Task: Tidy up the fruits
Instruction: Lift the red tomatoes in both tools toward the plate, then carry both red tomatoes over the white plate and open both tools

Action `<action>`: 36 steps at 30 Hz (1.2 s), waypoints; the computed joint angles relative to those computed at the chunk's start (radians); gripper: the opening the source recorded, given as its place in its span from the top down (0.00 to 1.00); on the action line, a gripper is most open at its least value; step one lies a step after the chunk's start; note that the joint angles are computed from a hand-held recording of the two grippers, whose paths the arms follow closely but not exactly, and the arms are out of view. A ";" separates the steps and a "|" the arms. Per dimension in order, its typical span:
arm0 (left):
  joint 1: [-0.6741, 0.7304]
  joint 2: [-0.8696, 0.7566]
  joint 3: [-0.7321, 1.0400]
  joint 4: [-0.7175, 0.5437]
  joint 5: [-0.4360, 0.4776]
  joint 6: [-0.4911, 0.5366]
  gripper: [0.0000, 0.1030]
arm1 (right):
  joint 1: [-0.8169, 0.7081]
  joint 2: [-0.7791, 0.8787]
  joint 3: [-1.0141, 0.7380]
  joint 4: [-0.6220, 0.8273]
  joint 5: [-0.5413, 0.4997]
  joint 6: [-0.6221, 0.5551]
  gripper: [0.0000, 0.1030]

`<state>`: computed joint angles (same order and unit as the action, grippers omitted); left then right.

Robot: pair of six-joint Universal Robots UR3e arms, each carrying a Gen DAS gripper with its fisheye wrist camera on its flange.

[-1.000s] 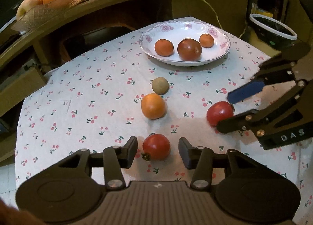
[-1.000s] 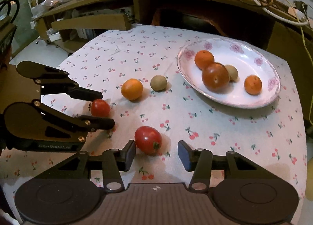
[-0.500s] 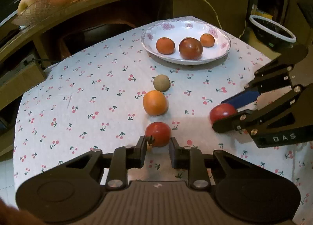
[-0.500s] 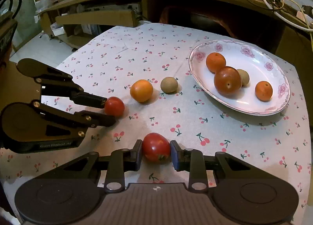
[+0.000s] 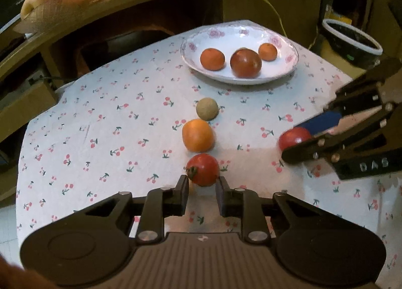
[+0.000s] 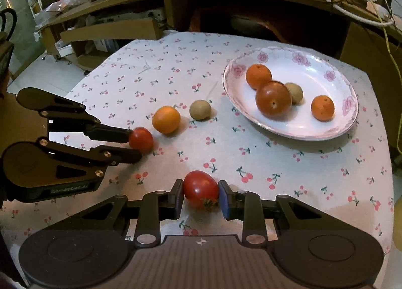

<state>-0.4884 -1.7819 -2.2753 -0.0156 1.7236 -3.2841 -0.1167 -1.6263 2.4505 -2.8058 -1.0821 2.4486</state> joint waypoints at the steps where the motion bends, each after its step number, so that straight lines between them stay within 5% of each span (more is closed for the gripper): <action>1: 0.004 -0.002 0.003 0.001 -0.003 -0.005 0.69 | 0.001 0.004 0.001 -0.004 -0.001 0.002 0.70; 7: 0.034 -0.025 0.000 0.039 -0.042 -0.043 0.59 | -0.003 0.003 -0.004 0.006 0.009 0.007 0.70; 12: 0.032 -0.038 0.007 0.052 -0.043 -0.054 0.67 | -0.005 0.006 -0.005 0.007 0.002 0.008 0.70; 23: 0.007 0.002 0.063 0.023 -0.033 -0.054 0.68 | -0.047 0.001 -0.033 -0.032 0.023 0.057 0.70; 36: 0.004 -0.202 0.412 -0.035 -0.011 -0.015 0.67 | -0.055 0.134 -0.146 -0.191 -0.014 0.185 0.70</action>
